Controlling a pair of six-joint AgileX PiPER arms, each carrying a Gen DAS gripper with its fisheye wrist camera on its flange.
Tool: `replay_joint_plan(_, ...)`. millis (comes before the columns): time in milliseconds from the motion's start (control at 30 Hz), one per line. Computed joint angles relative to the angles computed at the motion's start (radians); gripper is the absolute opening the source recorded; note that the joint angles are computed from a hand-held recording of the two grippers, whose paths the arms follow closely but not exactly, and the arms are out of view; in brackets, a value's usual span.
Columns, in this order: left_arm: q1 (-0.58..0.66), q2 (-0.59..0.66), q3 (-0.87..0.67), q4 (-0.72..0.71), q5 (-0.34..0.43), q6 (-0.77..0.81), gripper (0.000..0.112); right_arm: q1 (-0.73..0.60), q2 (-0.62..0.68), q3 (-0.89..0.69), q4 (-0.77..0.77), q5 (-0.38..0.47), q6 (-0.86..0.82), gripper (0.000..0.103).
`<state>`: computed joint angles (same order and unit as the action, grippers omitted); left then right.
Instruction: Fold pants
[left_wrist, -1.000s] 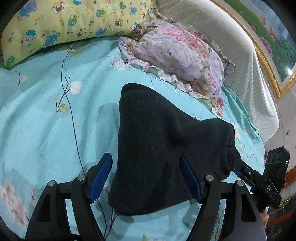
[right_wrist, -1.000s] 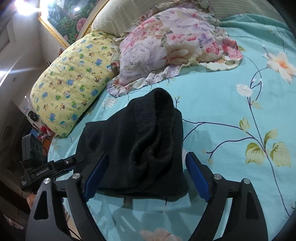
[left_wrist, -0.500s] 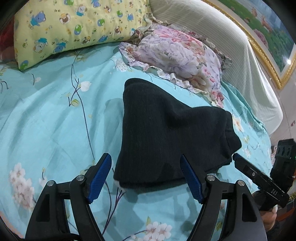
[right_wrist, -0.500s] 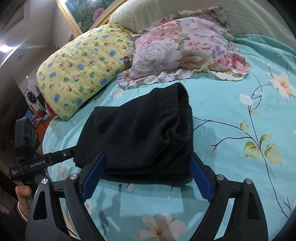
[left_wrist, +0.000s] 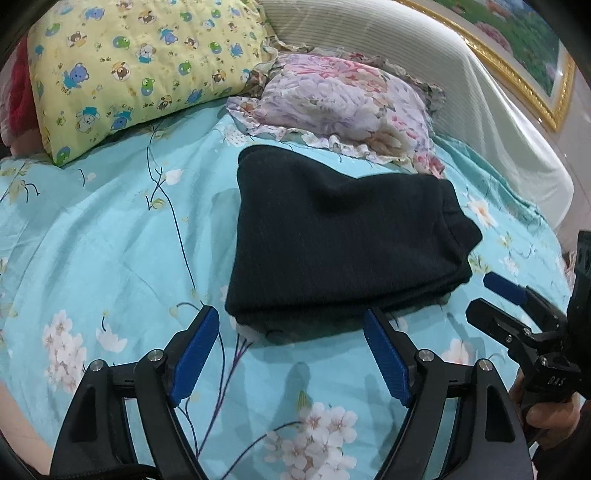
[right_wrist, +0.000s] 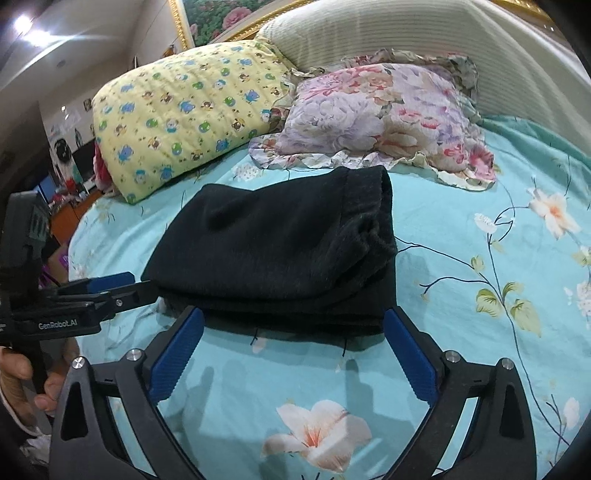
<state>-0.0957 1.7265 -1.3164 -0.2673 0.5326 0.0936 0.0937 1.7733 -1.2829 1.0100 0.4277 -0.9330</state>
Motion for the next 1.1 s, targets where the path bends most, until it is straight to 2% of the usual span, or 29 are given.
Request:
replay_joint_plan(367, -0.053, -0.003, 0.044, 0.175, -0.016, -0.148, 0.082, 0.017, -0.022, 0.056, 0.033, -0.049, -0.058, 0.101)
replay_joint_plan(533, -0.088, -0.011, 0.064, 0.296, -0.045, -0.258, 0.083, 0.025, -0.029, 0.085, 0.134, -0.073, -0.171, 0.102)
replay_joint_plan(700, -0.100, -0.011, 0.074, 0.321, -0.058, -0.278, 0.084, 0.039, -0.038, 0.117, 0.265, -0.104, -0.314, 0.102)
replay_joint_plan(1100, -0.110, 0.009, 0.073, 0.418, -0.068, -0.362, 0.084, 0.053, -0.020, 0.119, 0.297, -0.130, -0.341, 0.102)
